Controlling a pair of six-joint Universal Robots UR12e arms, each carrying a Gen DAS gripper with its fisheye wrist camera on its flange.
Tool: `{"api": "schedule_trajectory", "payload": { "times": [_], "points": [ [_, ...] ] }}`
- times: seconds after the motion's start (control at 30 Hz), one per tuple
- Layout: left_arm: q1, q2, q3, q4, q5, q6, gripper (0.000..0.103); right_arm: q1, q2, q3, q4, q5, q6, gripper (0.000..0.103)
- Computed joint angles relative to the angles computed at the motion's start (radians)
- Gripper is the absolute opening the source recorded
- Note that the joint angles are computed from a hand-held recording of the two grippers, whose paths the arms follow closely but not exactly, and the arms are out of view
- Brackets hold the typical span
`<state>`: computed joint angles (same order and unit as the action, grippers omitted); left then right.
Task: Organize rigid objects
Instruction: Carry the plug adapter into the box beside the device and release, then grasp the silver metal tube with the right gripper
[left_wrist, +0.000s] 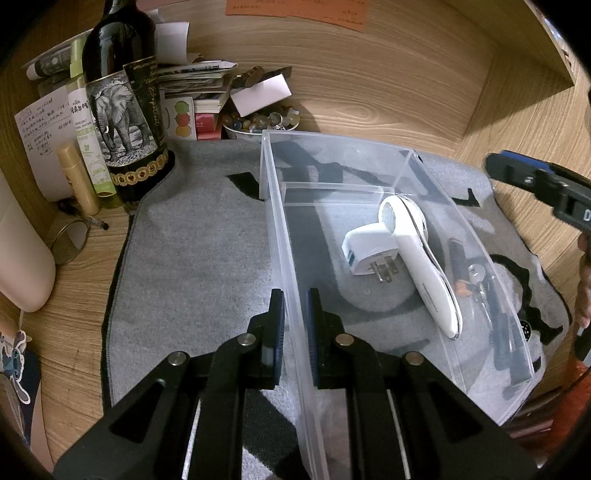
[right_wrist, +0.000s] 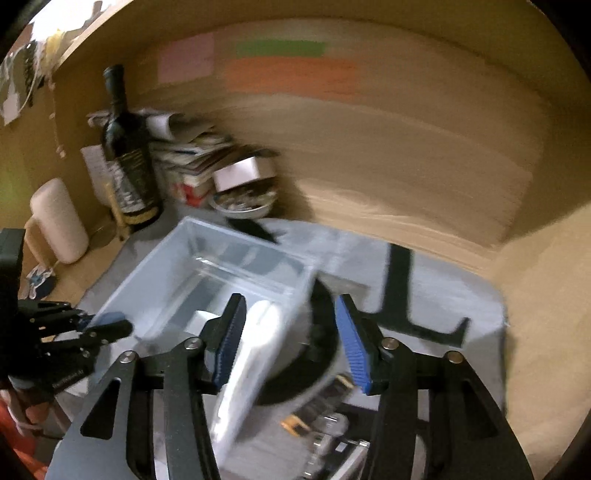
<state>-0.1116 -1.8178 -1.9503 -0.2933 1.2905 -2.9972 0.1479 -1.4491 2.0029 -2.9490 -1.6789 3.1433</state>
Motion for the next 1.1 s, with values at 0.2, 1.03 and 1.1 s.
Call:
{"api": "schedule_trajectory", "payload": {
  "times": [0.2, 1.03, 1.1],
  "points": [
    [0.0, 0.0, 0.0, 0.0, 0.0, -0.001, 0.011, -0.028, -0.042, 0.053, 0.002, -0.067, 0.057, 0.052],
    [-0.002, 0.0, -0.001, 0.004, 0.003, -0.004, 0.011, -0.068, -0.061, 0.187, 0.116, -0.033, 0.231, 0.052],
    [-0.003, 0.001, -0.002, 0.005, 0.003, -0.007, 0.011, -0.063, -0.056, 0.187, 0.102, -0.046, 0.228, 0.048]
  ]
}}
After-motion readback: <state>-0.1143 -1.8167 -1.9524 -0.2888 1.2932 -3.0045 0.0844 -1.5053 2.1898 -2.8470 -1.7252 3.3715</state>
